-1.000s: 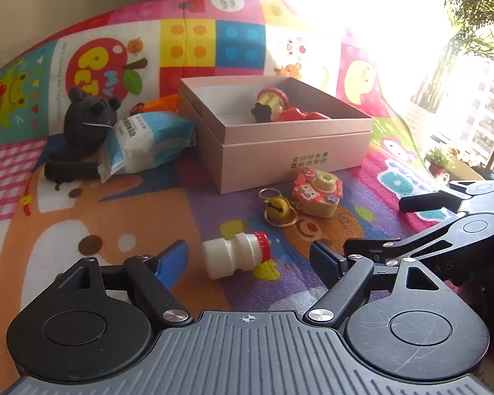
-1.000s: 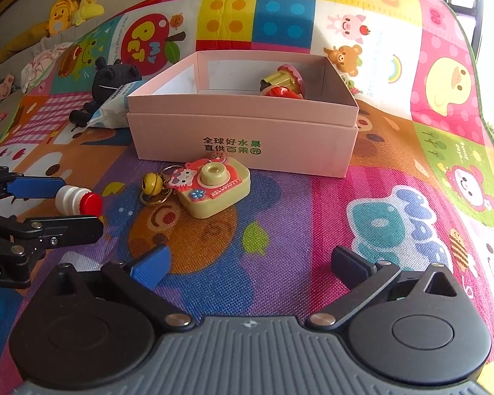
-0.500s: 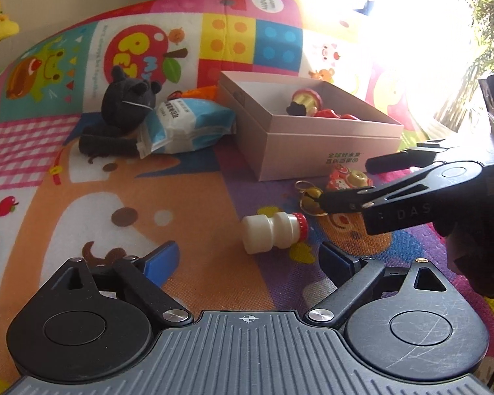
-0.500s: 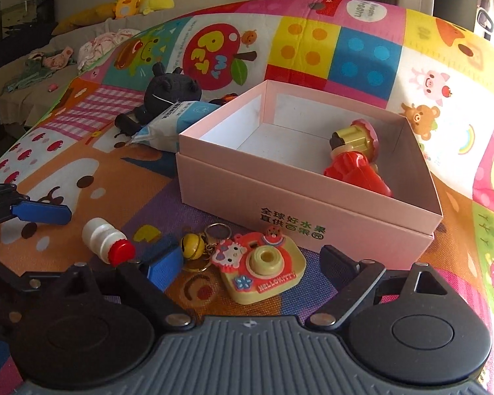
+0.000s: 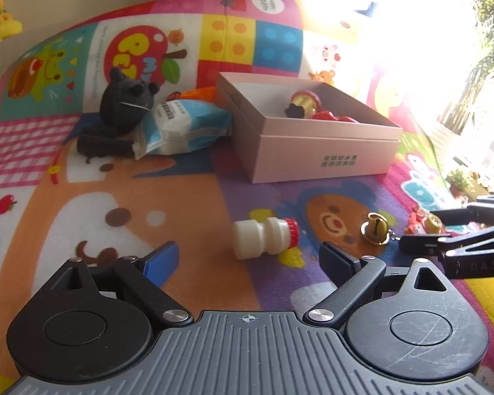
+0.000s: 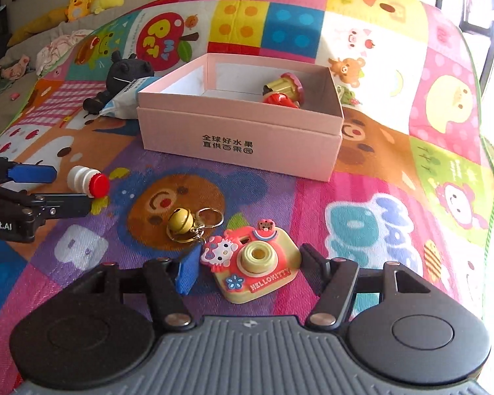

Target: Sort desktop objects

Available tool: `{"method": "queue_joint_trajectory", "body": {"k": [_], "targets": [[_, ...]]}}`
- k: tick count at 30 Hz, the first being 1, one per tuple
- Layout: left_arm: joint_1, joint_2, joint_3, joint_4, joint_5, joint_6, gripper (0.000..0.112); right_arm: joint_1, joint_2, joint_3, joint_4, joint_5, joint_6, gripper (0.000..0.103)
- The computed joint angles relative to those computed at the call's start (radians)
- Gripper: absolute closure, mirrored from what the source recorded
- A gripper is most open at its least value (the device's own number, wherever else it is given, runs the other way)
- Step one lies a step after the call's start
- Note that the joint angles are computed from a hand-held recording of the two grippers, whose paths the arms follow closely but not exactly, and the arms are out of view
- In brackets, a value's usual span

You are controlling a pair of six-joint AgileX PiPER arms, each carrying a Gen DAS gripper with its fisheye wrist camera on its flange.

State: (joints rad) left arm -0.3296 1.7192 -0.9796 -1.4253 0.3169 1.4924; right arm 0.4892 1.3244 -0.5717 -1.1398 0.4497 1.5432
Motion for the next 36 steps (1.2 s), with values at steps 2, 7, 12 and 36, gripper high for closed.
{"method": "queue_joint_trajectory", "body": {"k": [2,7,12,36], "targets": [[-0.029,0.007,-0.01,0.016,-0.017,-0.023,0.029,0.038,-0.019,0.032,-0.063,0.006,0.097,0.038],[-0.097,0.024,-0.036,0.116,-0.131,-0.13,0.043,0.15,0.026,0.053,-0.238,0.103,0.308,0.029],[-0.102,0.035,-0.053,0.219,-0.15,-0.227,0.054,0.112,0.025,0.047,-0.229,0.041,0.27,0.017],[-0.04,-0.088,-0.091,0.364,0.026,-0.307,0.062,0.063,-0.302,-0.086,0.071,0.158,-0.269,0.039]]}}
